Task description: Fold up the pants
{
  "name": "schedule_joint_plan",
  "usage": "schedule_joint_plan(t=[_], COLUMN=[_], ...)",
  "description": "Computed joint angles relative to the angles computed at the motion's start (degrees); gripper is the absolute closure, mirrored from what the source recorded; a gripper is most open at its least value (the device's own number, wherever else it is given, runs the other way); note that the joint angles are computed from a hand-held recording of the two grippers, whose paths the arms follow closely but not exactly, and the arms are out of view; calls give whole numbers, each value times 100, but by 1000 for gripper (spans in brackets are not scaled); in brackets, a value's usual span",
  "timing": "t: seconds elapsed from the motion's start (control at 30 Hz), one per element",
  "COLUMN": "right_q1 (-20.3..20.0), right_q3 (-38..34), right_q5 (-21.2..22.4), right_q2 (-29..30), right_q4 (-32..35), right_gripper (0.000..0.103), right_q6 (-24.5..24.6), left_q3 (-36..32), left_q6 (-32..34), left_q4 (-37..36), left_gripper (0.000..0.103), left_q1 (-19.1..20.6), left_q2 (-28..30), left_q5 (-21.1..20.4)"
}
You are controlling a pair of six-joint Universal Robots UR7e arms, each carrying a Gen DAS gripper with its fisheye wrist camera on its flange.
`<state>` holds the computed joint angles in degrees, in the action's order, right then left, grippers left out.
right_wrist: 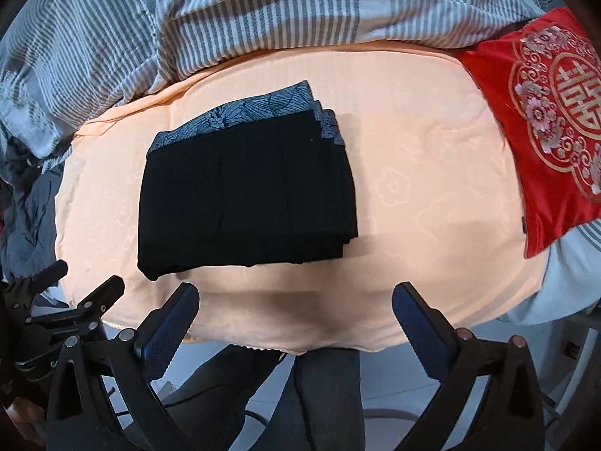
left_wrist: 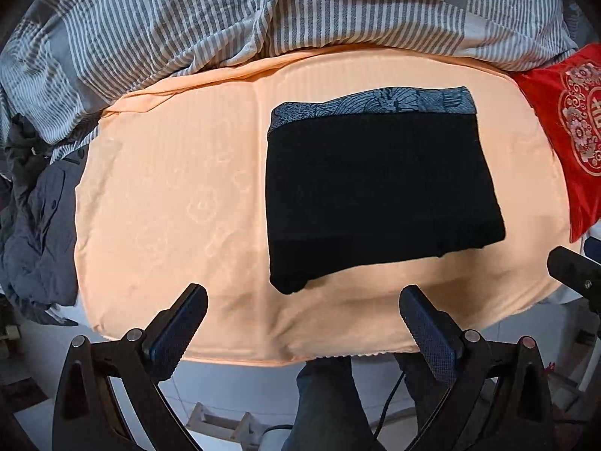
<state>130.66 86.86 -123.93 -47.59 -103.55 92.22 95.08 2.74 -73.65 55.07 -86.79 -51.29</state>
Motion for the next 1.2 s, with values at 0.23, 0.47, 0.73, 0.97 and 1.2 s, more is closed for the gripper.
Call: schedule_joint_plan(t=[0.23, 0.47, 0.73, 0.97, 1.2], right_q1=[-6, 6, 1, -5, -5], right_q3=[-116, -256, -312, -377, -388], right_q5=[212, 150, 115, 103, 110], right_q2=[59, 98, 85, 113, 126], right_q4=[183, 326, 379, 398, 400], right_gripper=[0, 0, 0, 0, 0], right_q6=[11, -74, -80, -126, -112], left_q3=[-50, -97, -234, -246, -228], left_q6=[-99, -82, -76, -44, -29], left_q4=[241, 271, 297, 272, 271], left_gripper=[0, 0, 0, 0, 0], left_q1=[-100, -115, -77, -110, -115], left_q2=[-61, -54, 43, 59, 52], left_q5=[-115, -206, -275, -300, -301])
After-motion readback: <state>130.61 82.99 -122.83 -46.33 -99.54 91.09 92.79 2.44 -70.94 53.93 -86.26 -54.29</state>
